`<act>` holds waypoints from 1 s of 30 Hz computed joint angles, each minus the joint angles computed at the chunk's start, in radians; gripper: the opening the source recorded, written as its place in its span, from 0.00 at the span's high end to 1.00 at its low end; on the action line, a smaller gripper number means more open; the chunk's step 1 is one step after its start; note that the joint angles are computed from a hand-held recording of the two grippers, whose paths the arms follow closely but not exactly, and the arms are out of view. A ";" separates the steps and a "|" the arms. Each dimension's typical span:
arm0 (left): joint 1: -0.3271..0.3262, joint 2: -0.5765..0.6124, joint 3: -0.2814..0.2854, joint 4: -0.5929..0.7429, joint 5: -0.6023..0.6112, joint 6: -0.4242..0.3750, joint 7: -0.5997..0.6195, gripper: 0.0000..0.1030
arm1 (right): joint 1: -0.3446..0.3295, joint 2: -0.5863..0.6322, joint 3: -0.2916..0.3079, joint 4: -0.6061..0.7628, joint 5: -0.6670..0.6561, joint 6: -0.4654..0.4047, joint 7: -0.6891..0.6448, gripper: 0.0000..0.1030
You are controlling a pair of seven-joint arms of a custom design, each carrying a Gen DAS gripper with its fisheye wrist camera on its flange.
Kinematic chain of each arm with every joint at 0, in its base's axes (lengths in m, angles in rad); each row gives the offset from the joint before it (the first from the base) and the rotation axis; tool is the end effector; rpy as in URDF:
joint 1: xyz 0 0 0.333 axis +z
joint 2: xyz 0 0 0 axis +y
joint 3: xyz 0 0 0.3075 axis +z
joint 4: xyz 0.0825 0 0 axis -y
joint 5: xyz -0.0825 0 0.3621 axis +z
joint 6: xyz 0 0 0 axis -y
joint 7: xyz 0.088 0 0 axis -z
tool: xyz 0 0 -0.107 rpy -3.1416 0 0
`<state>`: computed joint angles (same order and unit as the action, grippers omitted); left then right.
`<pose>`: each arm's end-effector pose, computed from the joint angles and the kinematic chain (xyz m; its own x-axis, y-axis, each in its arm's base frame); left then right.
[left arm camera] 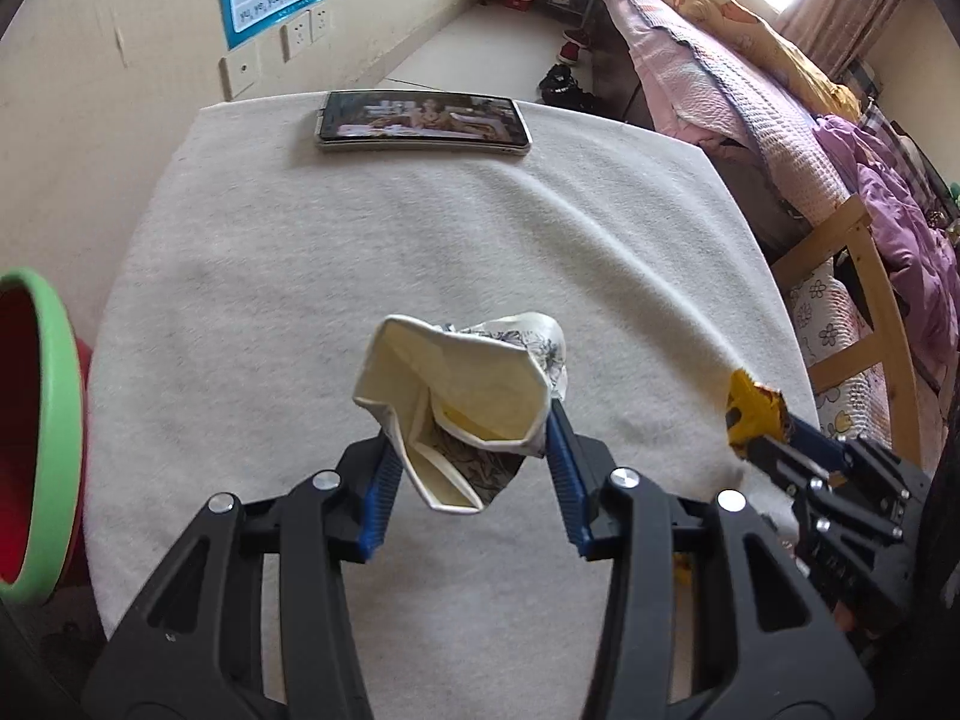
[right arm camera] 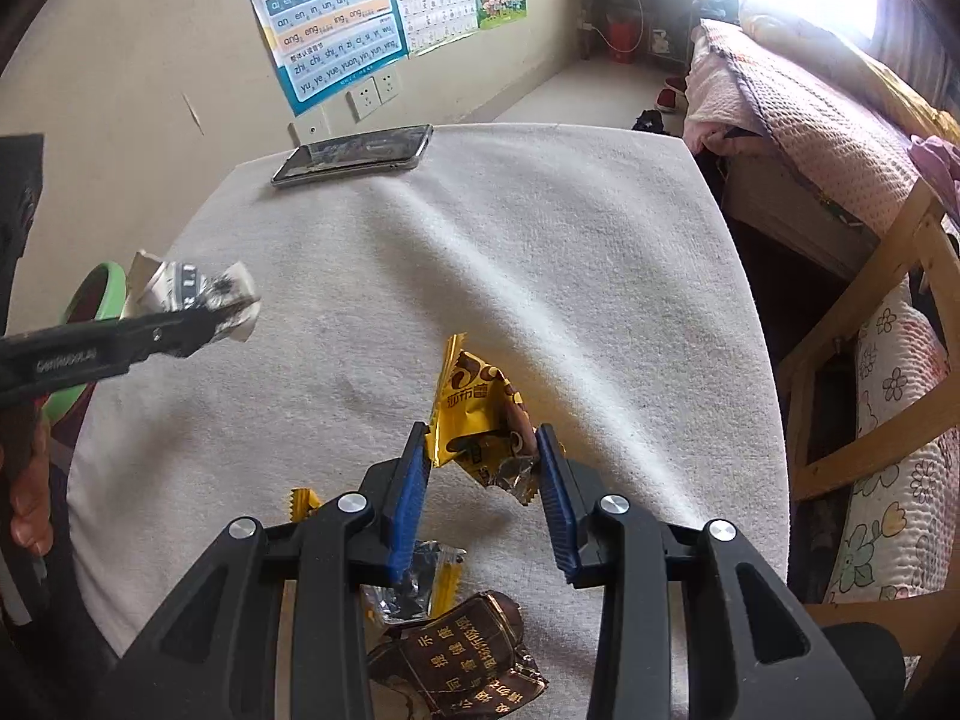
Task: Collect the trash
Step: 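Carry the crumpled paper and gold wrapper toward the red bucket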
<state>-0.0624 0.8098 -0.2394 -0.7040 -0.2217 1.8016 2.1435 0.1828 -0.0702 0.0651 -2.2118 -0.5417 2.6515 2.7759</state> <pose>0.7321 -0.1559 0.5239 -0.7054 -0.6878 0.1711 -0.6788 0.5861 -0.4424 0.5169 0.1459 0.4654 -0.4523 -0.8696 -0.1980 -0.6869 0.4813 -0.5445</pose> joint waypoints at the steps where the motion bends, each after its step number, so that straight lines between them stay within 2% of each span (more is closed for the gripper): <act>1: 0.017 -0.038 0.004 -0.065 -0.005 0.030 0.006 0.58 | 0.001 0.001 0.002 0.007 -0.011 -0.004 0.003 0.66; 4: 0.060 -0.115 0.016 -0.190 -0.021 0.078 -0.001 0.58 | 0.005 0.004 0.007 0.028 -0.034 0.001 0.023 0.66; 7: 0.094 -0.190 0.024 -0.311 -0.034 0.165 0.029 0.58 | 0.015 0.018 0.009 0.065 -0.035 0.010 0.007 0.66; 14: 0.142 -0.246 0.052 -0.386 -0.055 0.277 -0.016 0.58 | 0.057 0.090 0.008 0.184 -0.013 0.032 -0.061 0.66; 21: 0.164 -0.214 0.051 -0.323 -0.057 0.280 -0.061 0.58 | 0.114 0.159 -0.003 0.287 0.041 0.041 -0.170 0.66; 30: 0.186 -0.213 0.041 -0.314 -0.082 0.281 -0.068 0.58 | 0.172 0.223 -0.014 0.388 0.086 0.038 -0.276 0.66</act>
